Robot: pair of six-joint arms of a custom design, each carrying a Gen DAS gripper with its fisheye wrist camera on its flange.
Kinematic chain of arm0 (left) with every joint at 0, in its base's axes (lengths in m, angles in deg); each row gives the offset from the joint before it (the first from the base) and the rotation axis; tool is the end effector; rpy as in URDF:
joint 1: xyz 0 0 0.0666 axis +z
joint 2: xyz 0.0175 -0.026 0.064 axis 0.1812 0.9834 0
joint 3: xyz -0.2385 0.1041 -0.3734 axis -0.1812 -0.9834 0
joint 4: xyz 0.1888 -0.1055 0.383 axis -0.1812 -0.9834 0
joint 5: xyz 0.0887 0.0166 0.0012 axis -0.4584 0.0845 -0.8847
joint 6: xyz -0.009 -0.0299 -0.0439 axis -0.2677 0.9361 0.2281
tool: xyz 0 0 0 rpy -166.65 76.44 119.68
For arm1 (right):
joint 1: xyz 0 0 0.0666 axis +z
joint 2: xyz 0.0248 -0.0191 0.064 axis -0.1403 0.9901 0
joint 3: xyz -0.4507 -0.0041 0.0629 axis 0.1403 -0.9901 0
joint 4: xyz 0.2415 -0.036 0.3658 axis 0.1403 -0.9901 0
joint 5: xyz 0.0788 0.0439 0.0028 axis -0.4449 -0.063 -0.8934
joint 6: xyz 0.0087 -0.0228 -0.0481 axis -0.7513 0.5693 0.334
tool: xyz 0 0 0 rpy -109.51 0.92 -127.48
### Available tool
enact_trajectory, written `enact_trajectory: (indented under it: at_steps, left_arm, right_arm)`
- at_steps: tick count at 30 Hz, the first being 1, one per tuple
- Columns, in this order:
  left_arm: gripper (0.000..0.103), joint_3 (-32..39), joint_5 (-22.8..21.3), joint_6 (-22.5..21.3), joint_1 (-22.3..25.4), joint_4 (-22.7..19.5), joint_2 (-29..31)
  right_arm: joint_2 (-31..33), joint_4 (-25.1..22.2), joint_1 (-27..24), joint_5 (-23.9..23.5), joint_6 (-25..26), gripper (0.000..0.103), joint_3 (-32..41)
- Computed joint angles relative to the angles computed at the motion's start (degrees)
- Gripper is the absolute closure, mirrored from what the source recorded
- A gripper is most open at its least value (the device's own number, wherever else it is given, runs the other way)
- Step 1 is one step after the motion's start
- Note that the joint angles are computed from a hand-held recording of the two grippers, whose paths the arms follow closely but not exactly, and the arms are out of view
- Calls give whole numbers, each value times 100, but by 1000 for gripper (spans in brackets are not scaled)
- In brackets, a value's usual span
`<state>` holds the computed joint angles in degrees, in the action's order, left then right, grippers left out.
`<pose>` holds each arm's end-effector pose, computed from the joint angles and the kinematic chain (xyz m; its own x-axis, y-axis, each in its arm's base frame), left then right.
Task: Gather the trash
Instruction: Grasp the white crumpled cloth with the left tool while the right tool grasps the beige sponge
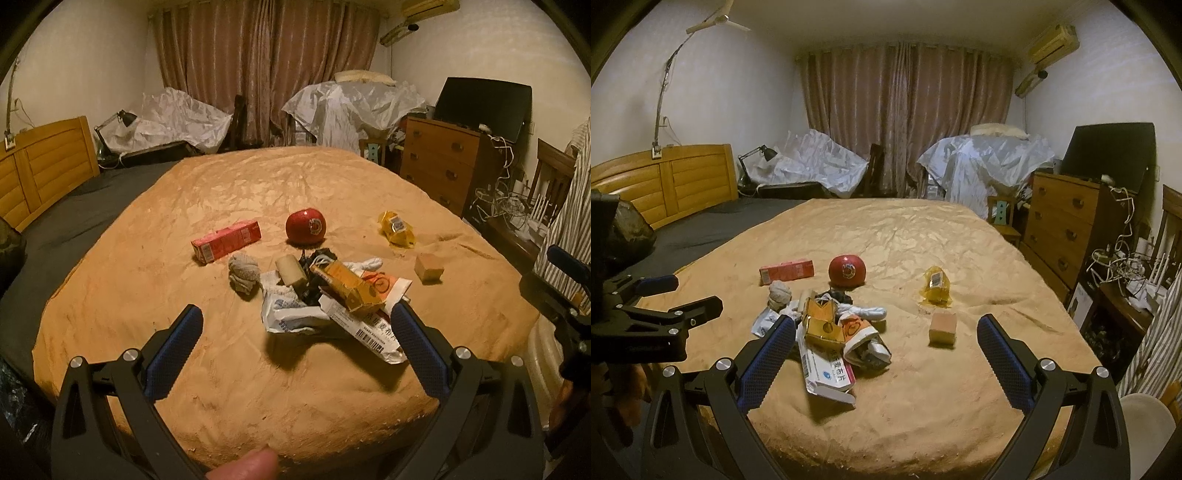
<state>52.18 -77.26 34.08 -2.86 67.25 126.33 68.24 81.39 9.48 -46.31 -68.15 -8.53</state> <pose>0.3763 -0.0789 0.4020 -0.5388 -0.0873 -0.8379 -0.1281 0.9915 -0.0210 0.4051 0.1306 0.3834 -0.3436 -0.1501 -0.9270 -0.3810 0.9245 -0.0085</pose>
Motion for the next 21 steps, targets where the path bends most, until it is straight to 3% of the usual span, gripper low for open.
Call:
enact_trajectory:
  at_steps: [6, 12, 18, 21]
  left_arm:
    - [5, 81, 230, -488, 659, -195, 542]
    - [5, 596, 1510, -670, 1462, -740, 1380]
    - [5, 1158, 1962, -525, 1728, -567, 1946]
    - [5, 1475, 2002, -446, 1754, -521, 2252]
  right_arm:
    - [215, -412, -142, -225, 59, 5, 242]
    - [879, -778, -292, -352, 176, 5, 703]
    - [1824, -1323, -527, -527, 51, 5, 1504]
    - [2305, -1465, -623, -528, -15, 14, 1924]
